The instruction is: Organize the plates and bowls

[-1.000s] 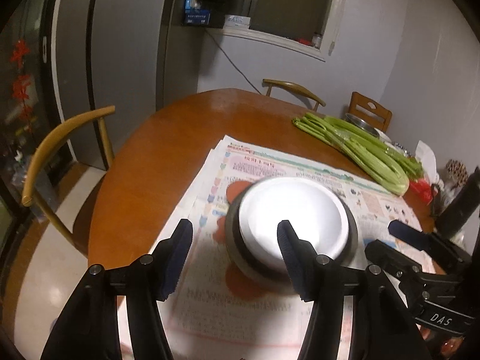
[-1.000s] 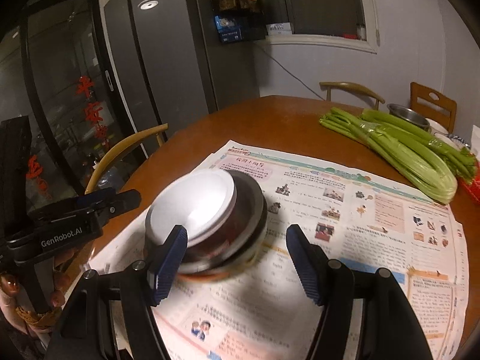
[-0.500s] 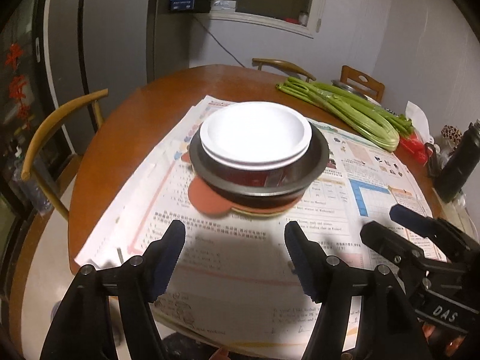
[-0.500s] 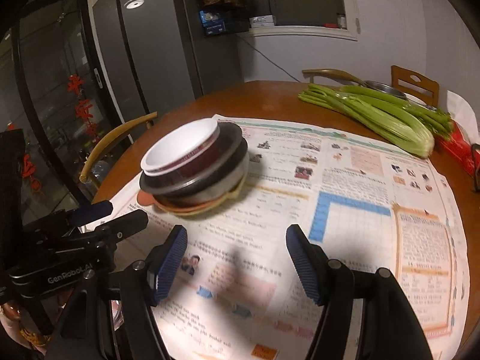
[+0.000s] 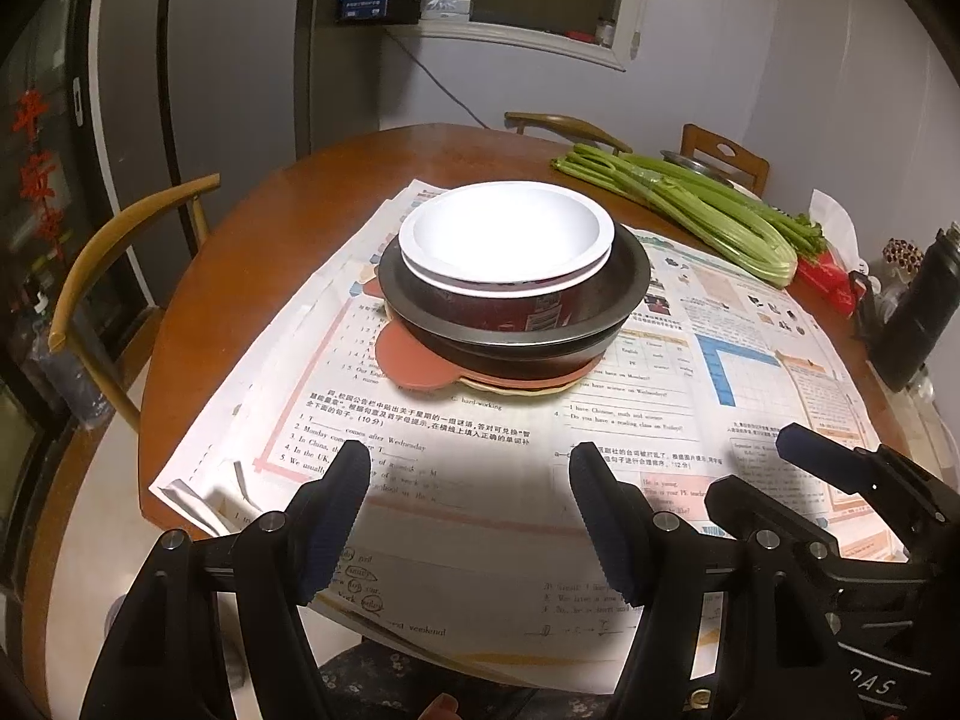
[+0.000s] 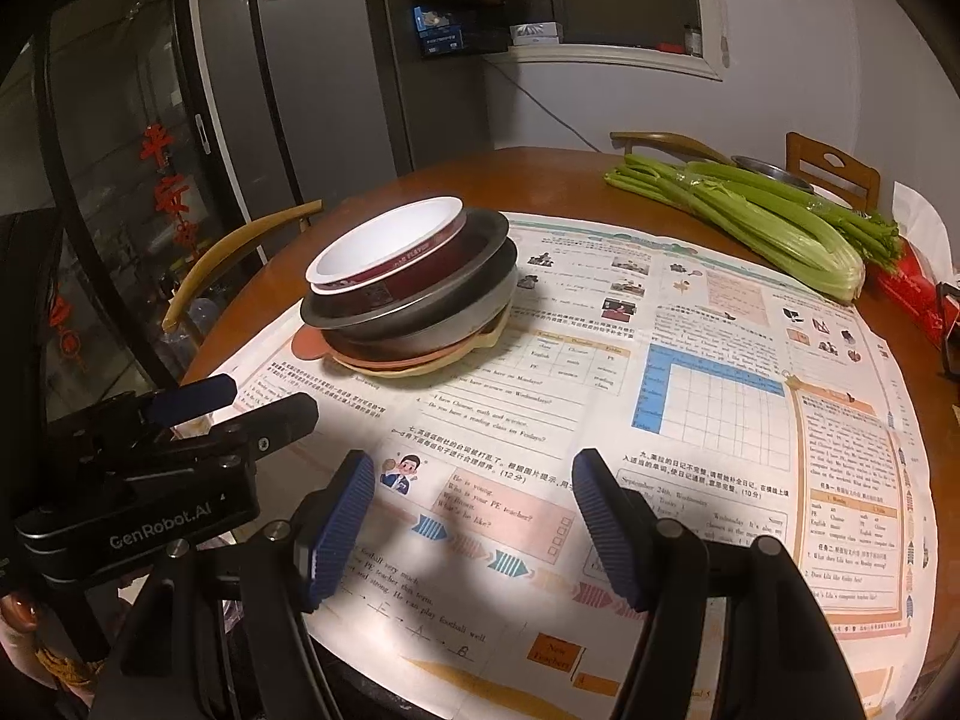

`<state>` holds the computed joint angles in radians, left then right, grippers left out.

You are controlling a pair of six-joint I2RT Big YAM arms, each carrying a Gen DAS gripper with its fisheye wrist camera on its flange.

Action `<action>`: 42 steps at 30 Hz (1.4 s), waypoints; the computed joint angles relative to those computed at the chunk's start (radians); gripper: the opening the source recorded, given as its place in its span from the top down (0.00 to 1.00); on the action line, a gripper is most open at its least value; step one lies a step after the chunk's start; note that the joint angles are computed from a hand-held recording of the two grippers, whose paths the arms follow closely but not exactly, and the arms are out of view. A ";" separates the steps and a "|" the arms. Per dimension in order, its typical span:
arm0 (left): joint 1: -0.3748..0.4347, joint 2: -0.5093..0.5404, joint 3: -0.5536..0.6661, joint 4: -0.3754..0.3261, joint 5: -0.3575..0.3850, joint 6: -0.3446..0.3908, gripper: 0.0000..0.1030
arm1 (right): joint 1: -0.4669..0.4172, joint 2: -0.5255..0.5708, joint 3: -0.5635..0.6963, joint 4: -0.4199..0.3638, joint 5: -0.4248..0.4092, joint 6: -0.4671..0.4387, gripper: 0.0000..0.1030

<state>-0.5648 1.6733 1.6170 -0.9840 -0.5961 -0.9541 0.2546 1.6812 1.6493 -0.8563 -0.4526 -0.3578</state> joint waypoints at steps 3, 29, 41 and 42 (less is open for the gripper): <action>0.003 0.001 0.001 -0.006 0.004 -0.003 0.31 | -0.001 0.007 0.006 -0.006 0.000 0.005 0.34; 0.005 -0.005 -0.009 -0.015 0.006 -0.002 0.31 | 0.000 0.002 -0.008 -0.006 0.007 0.002 0.34; 0.008 -0.009 -0.015 -0.010 0.013 0.000 0.31 | 0.001 0.000 -0.009 -0.011 0.016 0.001 0.34; 0.009 -0.009 -0.015 -0.010 0.013 0.000 0.31 | 0.001 0.000 -0.009 -0.011 0.017 -0.001 0.34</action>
